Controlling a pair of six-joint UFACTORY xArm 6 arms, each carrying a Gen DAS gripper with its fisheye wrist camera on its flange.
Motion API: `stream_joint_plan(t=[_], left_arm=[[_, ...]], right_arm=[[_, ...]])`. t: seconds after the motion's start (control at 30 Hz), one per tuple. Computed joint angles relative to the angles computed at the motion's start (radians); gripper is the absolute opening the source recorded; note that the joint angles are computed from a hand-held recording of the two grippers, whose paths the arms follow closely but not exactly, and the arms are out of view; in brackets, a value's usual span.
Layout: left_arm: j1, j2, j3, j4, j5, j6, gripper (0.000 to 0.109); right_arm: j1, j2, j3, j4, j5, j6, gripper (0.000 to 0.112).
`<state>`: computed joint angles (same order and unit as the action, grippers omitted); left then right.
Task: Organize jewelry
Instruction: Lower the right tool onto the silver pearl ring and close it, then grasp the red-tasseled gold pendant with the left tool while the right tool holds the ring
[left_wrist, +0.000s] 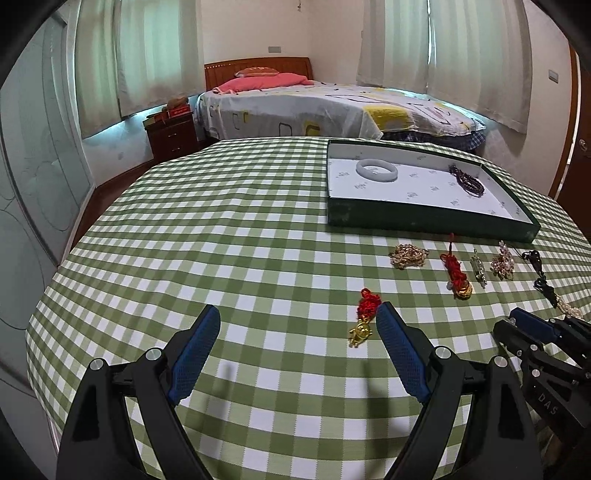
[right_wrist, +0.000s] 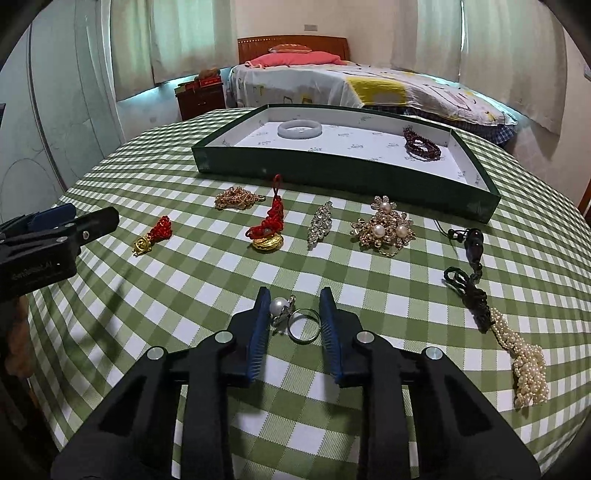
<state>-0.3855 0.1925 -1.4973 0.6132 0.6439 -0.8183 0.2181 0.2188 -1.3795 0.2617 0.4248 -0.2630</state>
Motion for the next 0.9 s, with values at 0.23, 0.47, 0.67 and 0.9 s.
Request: stream_joint_plan(t=[0.23, 0.47, 0.67, 0.9], left_arm=[[-0.009, 0.042, -0.046, -0.027, -0.014, 0.032, 0.083], [-0.018, 0.103, -0.107, -0.056, 0.015, 0.077, 0.082], [-0.022, 0.122, -0.124, -0.058, 0.031, 0.1, 0.075], [-0.019, 0.12, -0.116, -0.062, 0.026, 0.1, 0.075]], right_arm=[[-0.02, -0.001, -0.004, 0.018, -0.003, 0.003, 0.016], [-0.03, 0.0, -0.004, 0.021, -0.008, 0.001, 0.016], [-0.031, 0.001, -0.007, 0.035, -0.001, -0.008, 0.019], [-0.033, -0.003, -0.002, 0.04, 0.007, -0.006, 0.036]])
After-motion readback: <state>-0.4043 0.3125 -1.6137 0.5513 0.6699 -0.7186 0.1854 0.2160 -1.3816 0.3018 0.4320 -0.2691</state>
